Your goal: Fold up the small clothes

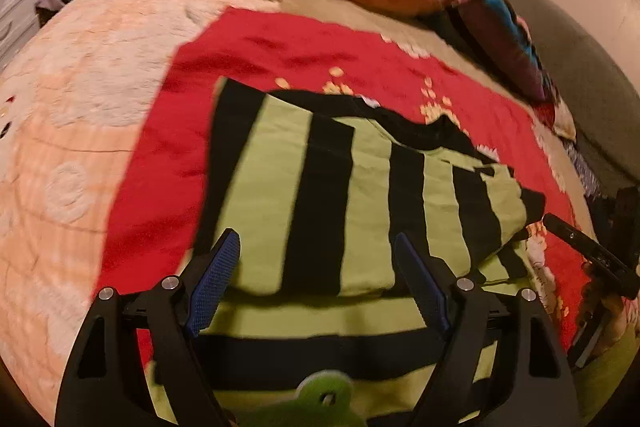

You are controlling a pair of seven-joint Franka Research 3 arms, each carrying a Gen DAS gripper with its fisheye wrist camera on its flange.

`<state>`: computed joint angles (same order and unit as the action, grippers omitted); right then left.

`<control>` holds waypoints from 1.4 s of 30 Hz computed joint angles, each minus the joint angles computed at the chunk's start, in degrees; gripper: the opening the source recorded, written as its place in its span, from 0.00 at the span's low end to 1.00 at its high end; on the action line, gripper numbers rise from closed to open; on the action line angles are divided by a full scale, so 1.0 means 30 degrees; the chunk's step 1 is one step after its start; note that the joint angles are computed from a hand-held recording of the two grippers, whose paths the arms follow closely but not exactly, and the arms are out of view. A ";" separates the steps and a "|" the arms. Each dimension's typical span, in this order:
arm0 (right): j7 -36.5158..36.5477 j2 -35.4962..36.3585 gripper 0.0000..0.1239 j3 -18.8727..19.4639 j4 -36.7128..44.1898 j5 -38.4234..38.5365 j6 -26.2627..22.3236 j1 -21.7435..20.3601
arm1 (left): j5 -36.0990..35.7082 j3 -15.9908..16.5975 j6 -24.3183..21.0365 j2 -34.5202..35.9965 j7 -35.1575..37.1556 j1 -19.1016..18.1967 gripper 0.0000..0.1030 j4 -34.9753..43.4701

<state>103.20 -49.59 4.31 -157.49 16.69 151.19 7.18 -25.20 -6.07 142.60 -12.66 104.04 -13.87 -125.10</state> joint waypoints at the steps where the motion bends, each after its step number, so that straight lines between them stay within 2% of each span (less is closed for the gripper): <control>1: -0.0186 0.0427 0.33 0.0085 0.0230 -0.0172 -0.0011 0.0043 | 0.0067 -0.0062 -0.0151 0.0363 -0.0105 -0.0019 0.77 0.0262; 4: -0.1624 0.1810 0.36 -0.0090 0.0376 -0.0469 0.1196 0.0664 | 0.0732 -0.0436 -0.0443 0.1292 -0.0767 0.0165 0.77 0.0841; 6: -0.2081 0.2806 0.36 0.0375 0.0808 -0.1350 0.0534 0.0221 | 0.1103 -0.0622 -0.0314 0.1598 -0.0873 0.0275 0.77 0.0941; 7: -0.2338 0.3060 0.32 0.0359 0.0867 -0.1532 0.0386 0.0249 | 0.1303 -0.0709 -0.0204 0.1742 -0.0889 0.0316 0.77 0.0978; 8: -0.2647 0.3042 0.16 0.0027 0.0764 -0.1316 0.0452 0.0573 | 0.1565 -0.0778 -0.0181 0.1858 -0.0994 0.0382 0.78 0.1041; 9: -0.3429 0.2817 0.08 -0.0972 0.0454 -0.0325 0.0834 0.1488 | 0.1766 -0.0846 -0.0127 0.1934 -0.1070 0.0424 0.79 0.1055; 12: -0.5498 0.0975 0.06 -0.3296 -0.0621 0.2567 0.1565 0.3342 | 0.2048 -0.0971 0.0075 0.2080 -0.1082 0.0474 0.79 0.1042; 14: -0.5838 0.0086 0.02 -0.3279 -0.0949 0.3077 0.1080 0.2880 | 0.1994 -0.0979 0.0102 0.2115 -0.1043 0.0494 0.80 0.1027; 17: -0.6720 -0.0842 0.02 -0.3449 -0.1345 0.3388 -0.0144 0.2236 | 0.1698 -0.0962 0.0080 0.2156 -0.0933 0.0507 0.80 0.1048; 20: -0.6763 -0.0049 0.03 -0.2526 -0.0984 0.3073 -0.1443 0.1654 | 0.1765 -0.1019 0.0172 0.2204 -0.1123 0.0549 0.81 0.1009; 22: -0.6666 -0.0031 0.03 -0.1876 -0.1001 0.2939 -0.1562 0.1467 | 0.1578 -0.0996 0.0187 0.2190 -0.0991 0.0548 0.82 0.0952; 24: -0.5789 -0.0095 0.09 -0.1350 -0.0785 0.2644 -0.2098 0.0815 | 0.1743 -0.1035 0.0190 0.2175 -0.0988 0.0555 0.82 0.0932; 26: -0.4244 -0.0977 0.10 -0.0472 -0.0680 0.2112 -0.2451 -0.0074 | 0.1865 -0.1056 0.0194 0.2152 -0.1029 0.0549 0.82 0.0924; 28: -0.3416 -0.2278 0.10 -0.0204 -0.1058 0.2448 -0.0909 0.0123 | 0.1757 -0.1038 0.0323 0.2104 -0.1024 0.0531 0.82 0.0826; 30: -0.3170 -0.2424 0.10 0.0039 -0.0837 0.2491 0.0441 0.0665 | 0.1739 -0.1058 0.0612 0.2033 -0.1190 0.0508 0.82 0.0655; 32: -0.2997 -0.1400 0.10 0.0811 0.0186 0.1485 0.0372 0.0583 | 0.1909 -0.1082 0.0813 0.1984 -0.1345 0.0480 0.82 0.0532; 36: -0.1387 0.2069 0.13 0.2147 0.2403 -0.0549 -0.1152 -0.0154 | 0.2288 -0.1063 0.0849 0.1878 -0.1381 0.0408 0.82 0.0394; 39: 0.1767 0.4041 0.17 0.3861 0.3844 -0.3452 -0.3961 -0.2179 | 0.2093 -0.0948 0.0777 0.1835 -0.1078 0.0364 0.82 0.0357; 40: 0.2437 0.4383 0.16 0.3857 0.3893 -0.3805 -0.4309 -0.2327 | 0.1953 -0.0909 0.0771 0.1831 -0.0968 0.0353 0.82 0.0350; 42: 0.2992 0.4317 0.17 0.3011 0.3228 -0.3505 -0.3606 -0.1762 | 0.1654 -0.0852 0.0859 0.1855 -0.0738 0.0341 0.82 0.0308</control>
<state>112.17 -36.64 13.34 -147.81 6.18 140.37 1.90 -20.24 -8.62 145.18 -7.10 101.83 -12.84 -124.18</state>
